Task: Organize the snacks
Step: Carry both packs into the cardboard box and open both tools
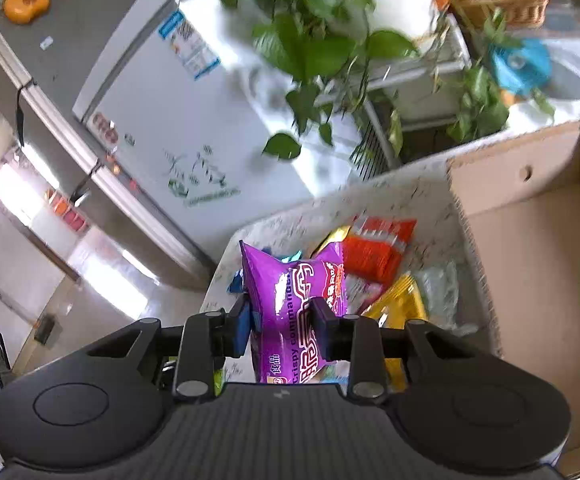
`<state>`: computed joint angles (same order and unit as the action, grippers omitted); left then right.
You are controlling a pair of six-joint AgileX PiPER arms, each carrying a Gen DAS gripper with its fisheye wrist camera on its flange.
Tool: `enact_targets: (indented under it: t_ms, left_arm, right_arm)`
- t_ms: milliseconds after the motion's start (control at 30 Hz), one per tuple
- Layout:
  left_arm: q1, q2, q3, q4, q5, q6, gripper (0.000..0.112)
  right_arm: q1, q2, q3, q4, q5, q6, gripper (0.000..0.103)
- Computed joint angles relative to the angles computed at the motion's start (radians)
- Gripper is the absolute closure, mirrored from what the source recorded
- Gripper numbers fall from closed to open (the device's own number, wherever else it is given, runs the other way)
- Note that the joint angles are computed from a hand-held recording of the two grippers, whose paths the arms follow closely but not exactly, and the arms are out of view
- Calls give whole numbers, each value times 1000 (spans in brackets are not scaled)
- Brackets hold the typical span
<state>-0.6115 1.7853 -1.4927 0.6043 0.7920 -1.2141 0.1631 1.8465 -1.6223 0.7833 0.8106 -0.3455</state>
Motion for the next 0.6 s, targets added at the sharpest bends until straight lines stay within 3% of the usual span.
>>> enact_targets:
  t_ms: [233, 600]
  left_arm:
    - [-33, 119, -211, -50, 30, 84, 61]
    - [-101, 372, -662, -162, 149, 284, 61]
  right_arm:
    - [-40, -34, 7, -118, -61, 120, 65]
    - [-120, -75, 21, -276, -121, 324, 65]
